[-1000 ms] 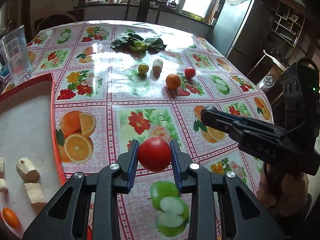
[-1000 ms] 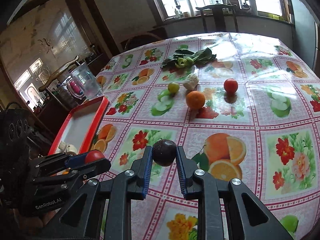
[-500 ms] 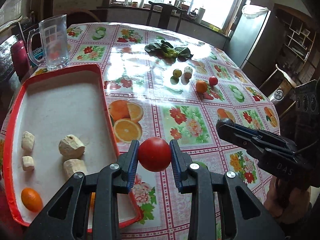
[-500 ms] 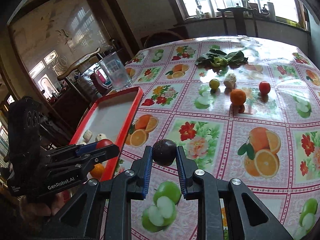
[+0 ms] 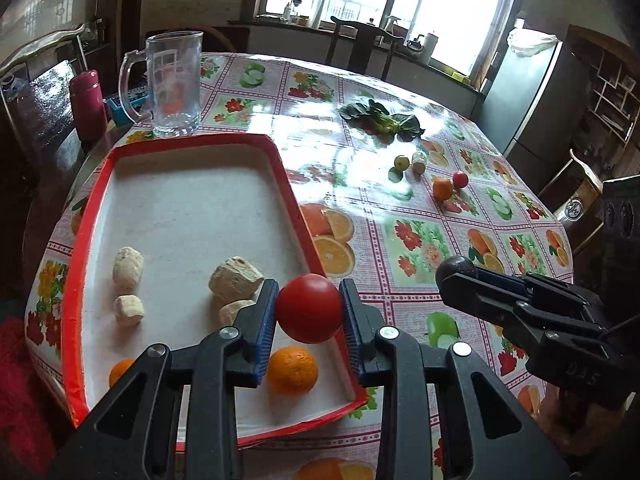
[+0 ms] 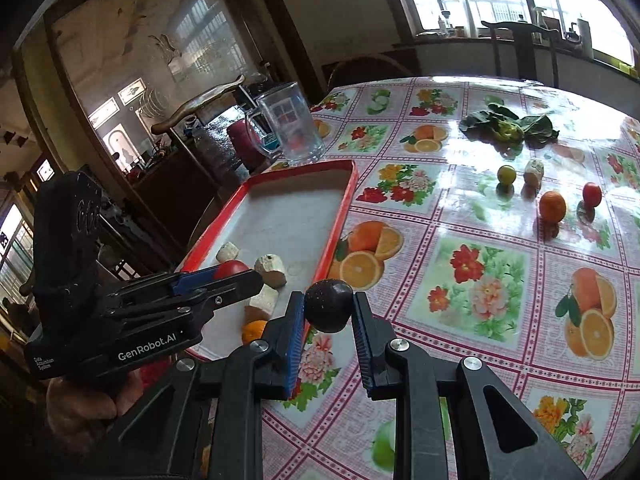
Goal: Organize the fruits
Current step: 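Carry the tomato into the red tray and open the left tool while the right tool releases the plum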
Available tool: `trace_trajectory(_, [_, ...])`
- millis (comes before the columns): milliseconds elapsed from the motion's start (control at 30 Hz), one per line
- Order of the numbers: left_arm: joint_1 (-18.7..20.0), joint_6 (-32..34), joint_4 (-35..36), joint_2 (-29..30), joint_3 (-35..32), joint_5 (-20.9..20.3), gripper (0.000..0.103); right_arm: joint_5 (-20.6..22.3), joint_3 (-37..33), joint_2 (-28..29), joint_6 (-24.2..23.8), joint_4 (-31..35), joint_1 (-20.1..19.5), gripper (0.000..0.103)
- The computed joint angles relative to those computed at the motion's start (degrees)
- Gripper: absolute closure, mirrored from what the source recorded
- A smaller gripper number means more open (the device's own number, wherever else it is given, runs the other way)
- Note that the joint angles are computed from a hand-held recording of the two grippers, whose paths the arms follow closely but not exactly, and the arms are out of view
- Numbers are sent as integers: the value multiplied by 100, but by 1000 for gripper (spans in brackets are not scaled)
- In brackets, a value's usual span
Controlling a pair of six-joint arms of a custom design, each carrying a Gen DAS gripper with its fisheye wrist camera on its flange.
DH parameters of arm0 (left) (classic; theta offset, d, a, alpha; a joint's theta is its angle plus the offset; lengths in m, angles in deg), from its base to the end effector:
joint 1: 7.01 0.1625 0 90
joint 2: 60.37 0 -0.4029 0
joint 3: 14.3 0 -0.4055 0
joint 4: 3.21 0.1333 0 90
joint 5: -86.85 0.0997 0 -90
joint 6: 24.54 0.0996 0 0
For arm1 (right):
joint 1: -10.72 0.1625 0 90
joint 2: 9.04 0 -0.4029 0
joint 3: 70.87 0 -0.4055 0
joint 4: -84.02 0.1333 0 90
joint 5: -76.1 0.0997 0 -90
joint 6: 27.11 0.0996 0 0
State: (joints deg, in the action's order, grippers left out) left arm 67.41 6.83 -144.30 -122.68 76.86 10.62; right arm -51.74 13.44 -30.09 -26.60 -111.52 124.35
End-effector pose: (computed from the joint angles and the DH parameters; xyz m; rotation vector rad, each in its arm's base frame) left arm -0.0291 -0.6888 0.2718 1.0582 2.6040 -0.5005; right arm 0.3408 -0.5988 -0.0460 0.1717 -2.4498 1.0951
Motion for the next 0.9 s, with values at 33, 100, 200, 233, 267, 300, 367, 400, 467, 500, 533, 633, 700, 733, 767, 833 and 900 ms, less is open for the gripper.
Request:
trace_trajectory(33, [29, -13, -1, -4, -35, -2, 75, 14, -63, 36, -12, 53, 7, 79])
trace_trajectory(100, [82, -38, 10, -9, -99, -6, 75, 60, -172, 101, -18, 124, 8, 79])
trace_trajectory(200, [149, -79, 20, 13, -202, 27, 75, 111, -341, 198, -30, 249, 9, 79])
trace_trajectory(233, [162, -93, 21, 24, -228, 48, 75, 133, -395, 229, -28, 297, 9, 79])
trace_trajectory(267, [182, -104, 35, 30, -257, 57, 75, 149, -449, 256, -29, 352, 8, 79])
trace_trajectory(300, [198, -116, 53, 42, -289, 59, 75, 152, -504, 287, -38, 392, 8, 79])
trace_trajectory(367, [220, -126, 50, 61, -329, 80, 75, 171, -606, 339, -58, 470, 6, 79])
trace_trajectory(400, [228, -124, 47, 66, -344, 95, 75, 172, -663, 371, -69, 511, 8, 79])
trace_trajectory(467, [249, -106, 49, 61, -369, 102, 75, 181, -788, 429, -104, 592, 6, 79])
trace_trajectory(500, [259, -99, 35, 59, -379, 117, 75, 199, -845, 456, -119, 625, 4, 79])
trace_trajectory(533, [269, -97, 29, 62, -396, 133, 75, 225, -906, 485, -132, 671, -3, 79])
trace_trajectory(633, [306, -122, 36, 87, -485, 183, 75, 290, -1060, 559, -144, 811, -22, 79])
trace_trajectory(700, [329, -129, 45, 122, -569, 220, 75, 320, -1156, 612, -157, 870, -38, 79])
trace_trajectory(733, [339, -135, 42, 145, -612, 244, 75, 340, -1196, 635, -152, 896, -51, 79])
trace_trajectory(767, [349, -139, 47, 171, -659, 270, 75, 364, -1221, 648, -140, 926, -66, 79])
trace_trajectory(833, [369, -145, 70, 218, -731, 298, 75, 395, -1277, 682, -131, 997, -91, 79])
trace_trajectory(900, [384, -142, 78, 265, -786, 324, 75, 372, -1376, 739, -127, 1110, -109, 79])
